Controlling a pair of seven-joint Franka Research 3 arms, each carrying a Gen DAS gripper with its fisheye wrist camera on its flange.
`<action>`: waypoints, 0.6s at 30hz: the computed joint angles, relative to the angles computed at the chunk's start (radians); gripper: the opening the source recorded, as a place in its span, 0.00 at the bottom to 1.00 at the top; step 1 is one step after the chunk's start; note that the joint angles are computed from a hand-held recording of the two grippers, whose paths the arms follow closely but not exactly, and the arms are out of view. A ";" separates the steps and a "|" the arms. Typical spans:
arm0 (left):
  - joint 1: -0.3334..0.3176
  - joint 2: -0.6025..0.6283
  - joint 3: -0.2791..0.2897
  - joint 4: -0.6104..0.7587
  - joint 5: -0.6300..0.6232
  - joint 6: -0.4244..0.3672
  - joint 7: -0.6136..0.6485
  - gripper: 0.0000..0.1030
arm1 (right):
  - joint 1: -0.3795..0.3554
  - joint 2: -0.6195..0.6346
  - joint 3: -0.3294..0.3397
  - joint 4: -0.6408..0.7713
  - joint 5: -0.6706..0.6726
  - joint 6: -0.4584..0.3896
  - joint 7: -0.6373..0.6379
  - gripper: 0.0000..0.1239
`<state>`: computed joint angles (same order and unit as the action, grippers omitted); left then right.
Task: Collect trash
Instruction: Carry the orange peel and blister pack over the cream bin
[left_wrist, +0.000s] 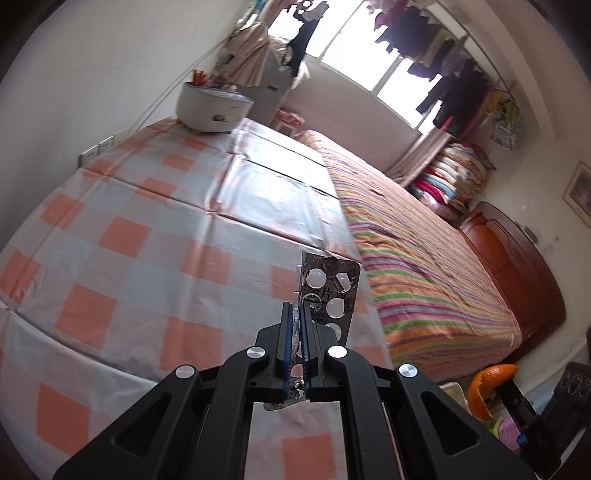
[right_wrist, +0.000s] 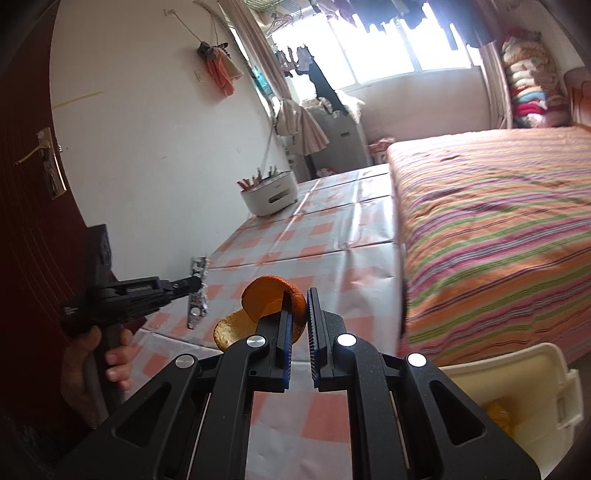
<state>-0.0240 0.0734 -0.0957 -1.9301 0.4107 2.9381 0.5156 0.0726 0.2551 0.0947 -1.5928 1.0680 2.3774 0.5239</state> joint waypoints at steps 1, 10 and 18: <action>-0.006 0.003 -0.009 0.005 -0.005 0.008 0.012 0.04 | -0.003 -0.009 -0.005 -0.011 -0.001 0.017 -0.009 0.07; -0.071 0.047 -0.065 0.073 -0.071 0.027 0.159 0.04 | -0.029 -0.073 -0.052 -0.130 -0.043 0.171 -0.050 0.07; -0.130 0.118 -0.111 0.158 -0.145 -0.004 0.313 0.04 | -0.030 -0.119 -0.074 -0.229 -0.107 0.266 -0.003 0.08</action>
<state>-0.1545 0.1915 -0.2072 -1.7723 0.2657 2.9345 0.8290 0.0425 0.1358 0.0206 -1.8216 0.9613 2.6438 0.5206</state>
